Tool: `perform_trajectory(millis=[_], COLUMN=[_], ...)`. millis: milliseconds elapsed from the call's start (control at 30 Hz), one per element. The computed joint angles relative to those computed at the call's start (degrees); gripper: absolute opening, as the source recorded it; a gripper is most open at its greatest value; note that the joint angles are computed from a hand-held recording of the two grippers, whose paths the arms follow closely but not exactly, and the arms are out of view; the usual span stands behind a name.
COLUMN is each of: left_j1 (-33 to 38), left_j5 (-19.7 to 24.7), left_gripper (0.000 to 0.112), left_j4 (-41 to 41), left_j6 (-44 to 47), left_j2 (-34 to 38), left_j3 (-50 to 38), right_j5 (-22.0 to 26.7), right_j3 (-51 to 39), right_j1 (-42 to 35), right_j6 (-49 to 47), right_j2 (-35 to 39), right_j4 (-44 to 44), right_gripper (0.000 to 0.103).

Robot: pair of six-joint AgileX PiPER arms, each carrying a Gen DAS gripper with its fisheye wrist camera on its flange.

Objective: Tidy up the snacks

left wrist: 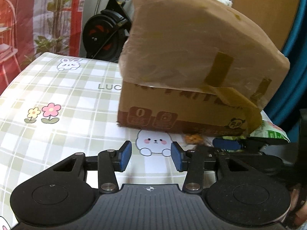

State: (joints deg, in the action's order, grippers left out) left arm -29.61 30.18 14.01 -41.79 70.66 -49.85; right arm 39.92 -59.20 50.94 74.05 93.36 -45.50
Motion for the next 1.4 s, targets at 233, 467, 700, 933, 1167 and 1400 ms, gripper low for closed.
perform_trajectory(millis=[233,467,700,933,1167,1400], left_j1=[0.87,1.31,1.26,2.19,3.22,2.52], left_j5=[-0.77,-2.21,-2.40,-2.40,-2.79,-3.13], left_gripper=[0.047,0.047,0.047,0.047,0.047,0.047], left_j4=[-0.66,-2.45,-3.13,-4.33,-6.09,-6.42], left_j6=[-0.42,0.78,1.43,2.71,4.53,4.73], left_j2=[0.15,0.10,-0.80,-1.73,-1.95,-1.52], left_j3=[1.08,2.32,3.27,3.86,4.33,4.37], right_j5=[2.91,4.32,6.59,7.71,8.06,8.46], right_j3=[-1.68,2.27,5.00,-1.21,-3.99,2.66], right_j1=[1.34,3.32,3.78,1.61,0.83,6.08], right_j6=[2.13,4.04,6.93,4.32,0.74,3.32], right_j2=[4.81,1.41,-2.11,3.10,5.78,1.61], right_j4=[-2.48,-1.63,-0.85,-2.87,-0.98,-2.64], right_gripper=[0.058,0.064,0.064,0.068,0.069,0.077])
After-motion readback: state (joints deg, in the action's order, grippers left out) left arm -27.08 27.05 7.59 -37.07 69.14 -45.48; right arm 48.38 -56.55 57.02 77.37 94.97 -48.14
